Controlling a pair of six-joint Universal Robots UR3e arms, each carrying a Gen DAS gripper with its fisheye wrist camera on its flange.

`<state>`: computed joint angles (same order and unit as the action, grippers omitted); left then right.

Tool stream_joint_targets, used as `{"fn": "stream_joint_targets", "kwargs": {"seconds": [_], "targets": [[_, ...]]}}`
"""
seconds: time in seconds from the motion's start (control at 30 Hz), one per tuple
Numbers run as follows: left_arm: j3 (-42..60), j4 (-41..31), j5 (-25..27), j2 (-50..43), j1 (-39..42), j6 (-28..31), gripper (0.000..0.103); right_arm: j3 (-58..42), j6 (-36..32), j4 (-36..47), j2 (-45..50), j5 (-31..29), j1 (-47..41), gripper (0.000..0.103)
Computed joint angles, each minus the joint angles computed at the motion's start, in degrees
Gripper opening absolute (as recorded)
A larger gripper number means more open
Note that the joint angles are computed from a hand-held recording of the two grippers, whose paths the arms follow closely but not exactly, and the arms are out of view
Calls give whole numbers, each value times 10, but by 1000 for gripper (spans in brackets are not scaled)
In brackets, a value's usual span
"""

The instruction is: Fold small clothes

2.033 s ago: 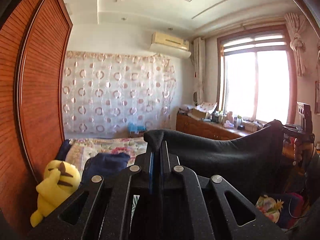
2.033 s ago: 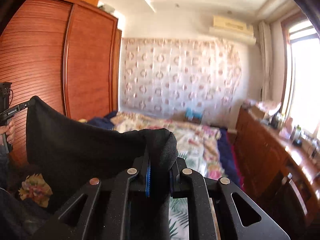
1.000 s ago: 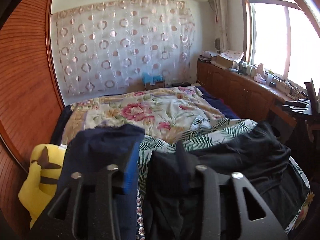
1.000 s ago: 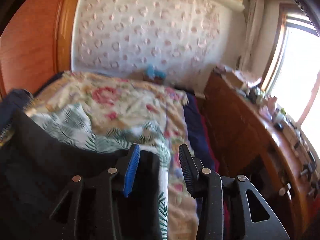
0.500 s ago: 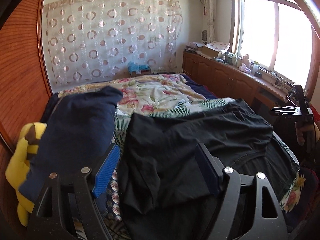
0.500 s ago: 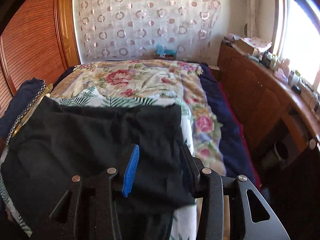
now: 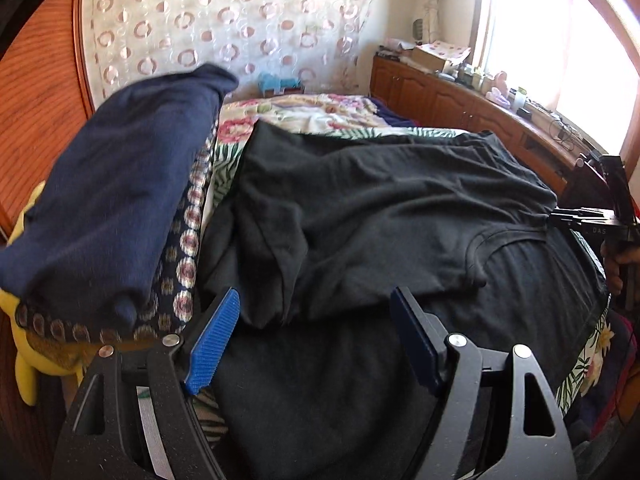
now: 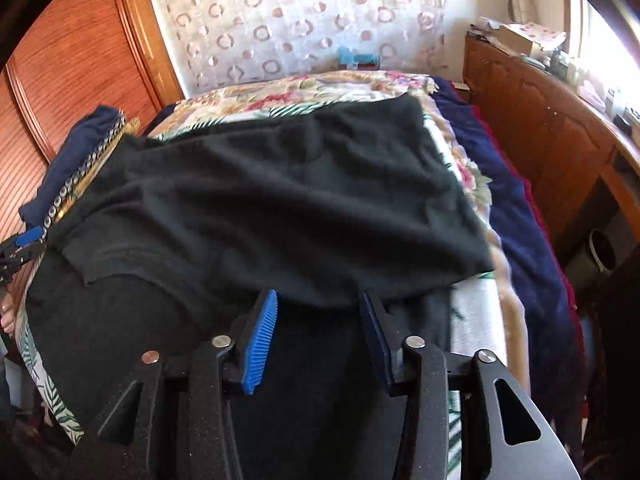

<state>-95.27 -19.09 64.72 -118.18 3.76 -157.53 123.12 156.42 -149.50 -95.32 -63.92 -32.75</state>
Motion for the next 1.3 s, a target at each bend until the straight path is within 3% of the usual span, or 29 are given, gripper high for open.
{"fn": "stream_joint_targets", "kwargs": {"seconds": [0.23,0.43,0.5,0.57,0.83,0.87,0.9,0.93,1.1,1.13,1.2,1.3], "targets": [[17,-17,11,-19,4,-7,74,-22,-9,-26,33,-5,-9,50],[16,-7,17,-27,8,-27,57,-3,-42,-80,25,-55,9,60],[13,-1,10,-28,10,-27,42,-11,-40,-72,25,-57,4,62],[7,11,0,-27,11,-27,37,-13,-44,-59,21,-46,-6,64],[102,-41,58,-84,-20,-44,37,33,-50,-82,-3,-41,-19,65],[105,-39,59,-88,-22,-40,33,30,-52,-79,-2,-40,-21,65],[102,-31,61,-88,-25,-34,9,25,-51,-79,2,-40,-21,65],[94,-15,66,-86,-27,-34,7,33,-46,-91,4,-44,-14,65],[30,49,25,-33,-9,-52,7,35,-35,-102,9,-50,-4,66],[17,53,4,-17,1,-58,7,59,-16,-149,27,-63,19,66],[-1,57,-22,4,13,-66,7,61,-14,-155,30,-64,21,66],[-17,73,-26,13,12,-74,7,64,-7,-170,40,-66,26,66]]}}
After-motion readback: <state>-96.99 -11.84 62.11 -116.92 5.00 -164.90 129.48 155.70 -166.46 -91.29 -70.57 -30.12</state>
